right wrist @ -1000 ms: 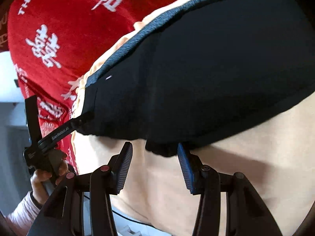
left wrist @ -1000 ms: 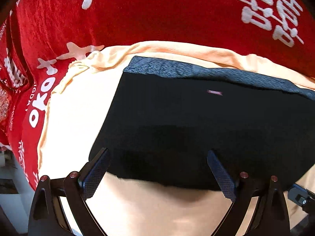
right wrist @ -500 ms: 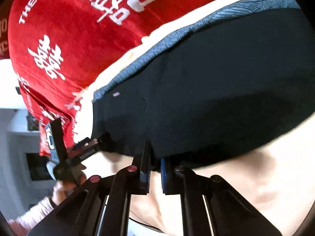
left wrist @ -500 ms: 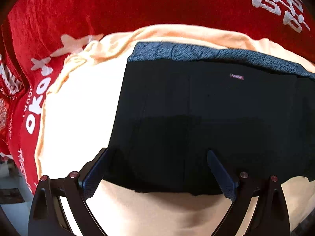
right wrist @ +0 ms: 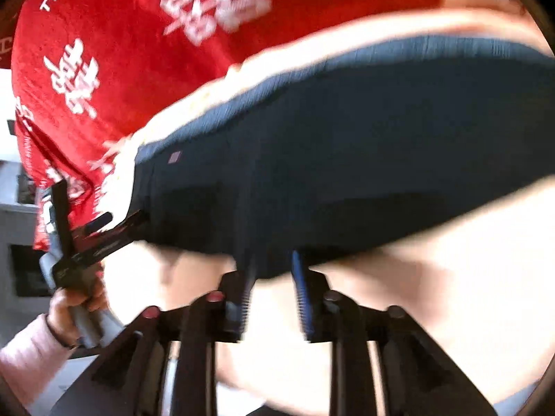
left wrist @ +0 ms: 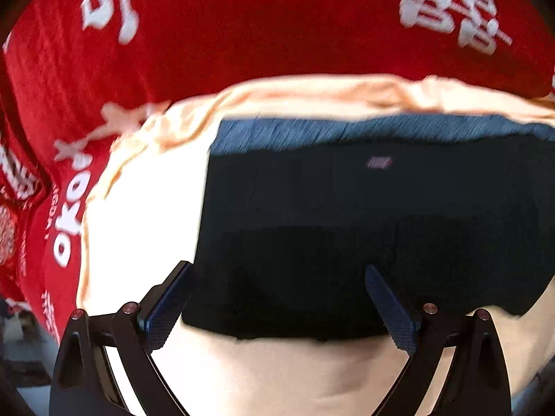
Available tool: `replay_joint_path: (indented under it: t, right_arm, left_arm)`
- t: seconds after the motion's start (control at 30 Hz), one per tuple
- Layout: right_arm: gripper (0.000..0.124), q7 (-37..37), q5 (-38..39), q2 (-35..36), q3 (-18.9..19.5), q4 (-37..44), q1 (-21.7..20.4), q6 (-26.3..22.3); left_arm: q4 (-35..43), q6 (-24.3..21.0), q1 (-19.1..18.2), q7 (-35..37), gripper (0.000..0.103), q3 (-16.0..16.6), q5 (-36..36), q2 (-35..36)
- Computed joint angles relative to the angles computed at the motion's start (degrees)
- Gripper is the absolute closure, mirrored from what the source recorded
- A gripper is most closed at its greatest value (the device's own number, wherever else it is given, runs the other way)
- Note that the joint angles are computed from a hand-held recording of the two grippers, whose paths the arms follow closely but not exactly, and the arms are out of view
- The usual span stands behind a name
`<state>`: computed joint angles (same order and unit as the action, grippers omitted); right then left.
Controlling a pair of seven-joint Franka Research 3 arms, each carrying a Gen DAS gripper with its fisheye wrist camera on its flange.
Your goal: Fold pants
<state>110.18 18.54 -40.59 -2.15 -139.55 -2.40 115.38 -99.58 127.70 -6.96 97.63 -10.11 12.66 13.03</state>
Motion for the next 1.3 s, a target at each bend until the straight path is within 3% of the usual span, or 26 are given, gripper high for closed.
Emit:
replay_joint_path:
  t: [0.13,0.2,0.27,0.33,0.4,0.63,0.73,0.8,0.83,0.97,1.07,1.17,1.23,1.3]
  right_arm:
    - [0.089,-0.77,-6.29,6.07,0.3,2.69,-2.51,-1.82]
    - [0.09,-0.67,-6.22,3.25,0.15,-0.84,-2.61,-0.52]
    - [0.09,-0.88,-6.55,1.35,0.42,-1.59,-2.41,-1.64]
    - [0.09,-0.49,-5.86,2.3,0.04,0.81,-2.05,-5.0]
    - [0.09,-2.5,-4.63,4.13,-0.58,3.11,-1.18,-3.14]
    - [0.09,-10.64,-1.72,25.77,-1.11,18.99,2.28,6.82]
    - [0.09,-10.36,-1.82,30.99,-0.85,22.25,2.85,6.8]
    - [0.092,-8.63,-4.52,34.56,-0.67,24.15,2.8,4.74]
    - [0.099,-8.34,-5.25,34.31,-0.86,23.13,2.64,5.41]
    - [0.101,-3.85,-9.83,30.96,-2.09,18.67,0.11,9.86]
    - [0.101,-0.35,-11.64,28.94,-2.95,17.86,-2.11,8.3]
    - [0.096,-0.03,-12.11,25.35,-3.27,16.88,-3.21,6.23]
    - [0.079,0.91,-12.49,21.1,-3.0,14.44,-4.0,4.74]
    - [0.077,1.97,-12.28,16.2,-2.76,11.3,-4.72,2.96]
  left_arm:
    - [3.0,-1.22,-1.71,-2.16,0.004,-0.43,1.34,3.67]
    - [1.65,-1.29,-2.45,-2.6,0.004,0.01,4.25,3.98]
    - [-0.28,-0.16,-0.92,-1.18,0.003,-0.24,1.55,2.95]
    - [2.79,-4.4,-0.93,-1.44,0.003,-0.21,0.61,4.13]
    - [5.13,-5.46,-0.92,-1.24,0.003,-0.45,-0.2,4.84]
    - [21.95,-6.42,-3.97,-2.84,0.003,-1.2,-1.68,15.94]
    - [26.82,-6.57,-6.98,-6.15,0.003,0.76,2.5,20.94]
    - [28.17,-6.49,-6.71,-7.48,0.003,0.91,2.33,22.91]
    - [27.3,-4.86,-6.28,-7.6,0.003,0.7,2.09,22.65]
    - [27.14,-3.76,-6.07,-5.64,0.003,0.35,2.72,22.81]
    - [28.81,-5.31,-6.13,-6.01,0.003,0.45,2.14,23.39]
    - [27.59,-7.22,-5.81,-5.72,0.003,1.26,3.42,21.4]
    - [24.88,-7.55,-5.04,-5.1,0.003,0.63,2.62,18.87]
    - [20.81,-7.59,-4.6,-4.88,0.003,-0.01,1.89,15.41]
